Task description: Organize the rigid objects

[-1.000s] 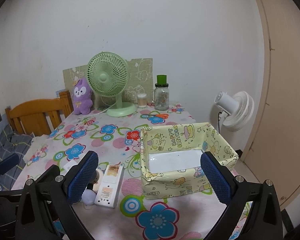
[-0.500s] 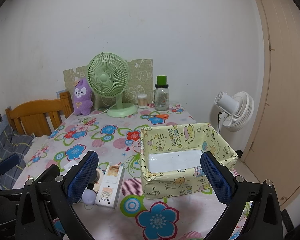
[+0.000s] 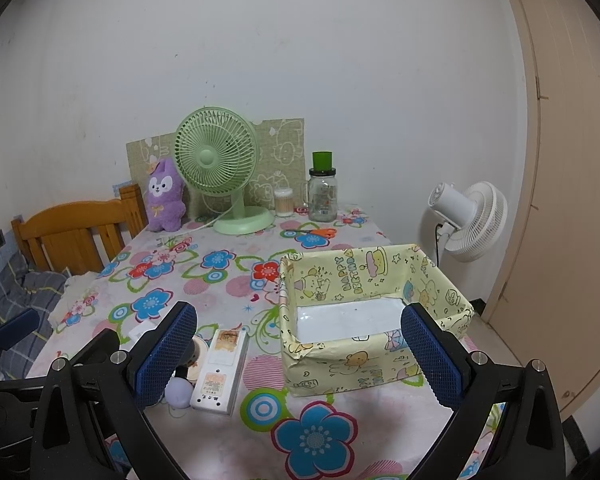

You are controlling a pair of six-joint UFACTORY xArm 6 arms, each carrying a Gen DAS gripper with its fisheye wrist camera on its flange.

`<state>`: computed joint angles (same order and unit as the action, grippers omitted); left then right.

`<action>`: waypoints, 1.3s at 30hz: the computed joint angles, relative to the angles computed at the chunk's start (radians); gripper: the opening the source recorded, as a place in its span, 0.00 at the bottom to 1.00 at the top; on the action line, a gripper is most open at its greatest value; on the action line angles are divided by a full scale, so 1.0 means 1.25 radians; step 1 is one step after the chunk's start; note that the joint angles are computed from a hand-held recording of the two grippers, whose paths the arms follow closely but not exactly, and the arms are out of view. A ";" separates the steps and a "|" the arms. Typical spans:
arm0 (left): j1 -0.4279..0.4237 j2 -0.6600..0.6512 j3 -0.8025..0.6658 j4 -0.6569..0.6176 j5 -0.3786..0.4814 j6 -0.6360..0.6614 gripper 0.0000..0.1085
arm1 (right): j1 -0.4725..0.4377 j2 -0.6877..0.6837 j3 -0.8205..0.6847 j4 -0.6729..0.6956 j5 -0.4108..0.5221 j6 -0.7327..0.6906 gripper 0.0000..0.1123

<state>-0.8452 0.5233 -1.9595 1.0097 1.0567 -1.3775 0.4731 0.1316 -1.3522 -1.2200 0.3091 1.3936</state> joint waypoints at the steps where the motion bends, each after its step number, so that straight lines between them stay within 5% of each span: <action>1: 0.000 0.000 0.000 -0.001 -0.002 0.000 0.95 | -0.002 -0.004 0.007 0.004 -0.007 0.001 0.92; 39: 0.020 -0.001 0.026 -0.017 -0.029 0.008 0.95 | 0.017 0.049 -0.048 -0.098 0.000 0.062 0.92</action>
<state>-0.8201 0.5216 -1.9271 0.9881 1.0209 -1.3673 0.4946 0.1934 -1.4121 -1.3424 0.3087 1.4708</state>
